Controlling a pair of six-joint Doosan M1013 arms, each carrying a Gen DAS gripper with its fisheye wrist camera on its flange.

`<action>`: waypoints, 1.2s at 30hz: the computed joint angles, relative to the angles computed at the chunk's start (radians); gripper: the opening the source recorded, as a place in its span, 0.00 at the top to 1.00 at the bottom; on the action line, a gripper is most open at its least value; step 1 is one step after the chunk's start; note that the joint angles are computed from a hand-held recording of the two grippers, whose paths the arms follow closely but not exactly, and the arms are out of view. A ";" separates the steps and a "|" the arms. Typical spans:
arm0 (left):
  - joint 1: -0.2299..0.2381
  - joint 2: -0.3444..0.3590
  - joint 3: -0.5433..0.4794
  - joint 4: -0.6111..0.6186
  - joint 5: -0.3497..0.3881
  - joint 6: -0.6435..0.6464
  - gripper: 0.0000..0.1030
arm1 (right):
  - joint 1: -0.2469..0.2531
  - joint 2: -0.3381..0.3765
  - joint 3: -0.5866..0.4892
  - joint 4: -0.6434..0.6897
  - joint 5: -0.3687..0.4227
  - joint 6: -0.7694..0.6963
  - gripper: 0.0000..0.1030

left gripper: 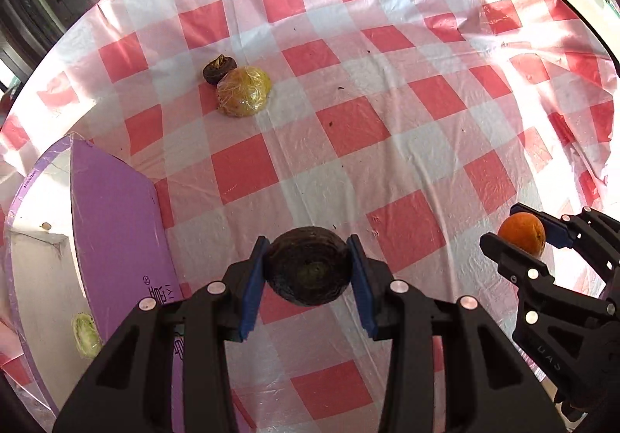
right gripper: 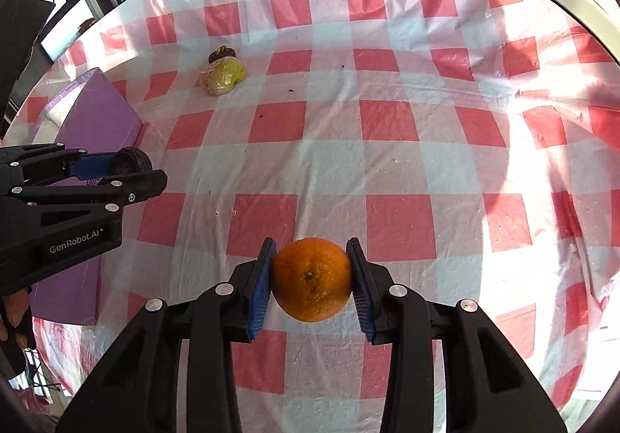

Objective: Organize fruits
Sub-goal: 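Carry the dark round fruit and orange over the white box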

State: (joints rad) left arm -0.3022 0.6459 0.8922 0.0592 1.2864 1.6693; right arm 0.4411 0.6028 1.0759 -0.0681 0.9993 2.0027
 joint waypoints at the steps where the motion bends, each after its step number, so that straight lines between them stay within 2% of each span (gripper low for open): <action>1: 0.006 -0.016 0.014 -0.008 -0.006 0.008 0.61 | 0.007 0.003 -0.011 -0.004 0.017 0.004 0.64; 9: 0.036 -0.087 0.091 -0.061 -0.055 0.065 0.61 | 0.055 0.003 -0.047 -0.060 0.056 0.075 0.64; 19: 0.082 -0.159 0.170 -0.093 -0.137 0.101 0.61 | 0.110 0.012 -0.110 -0.128 0.056 0.126 0.64; 36: 0.181 -0.218 0.261 -0.089 -0.181 0.090 0.61 | 0.193 0.101 -0.293 -0.098 0.067 -0.003 0.64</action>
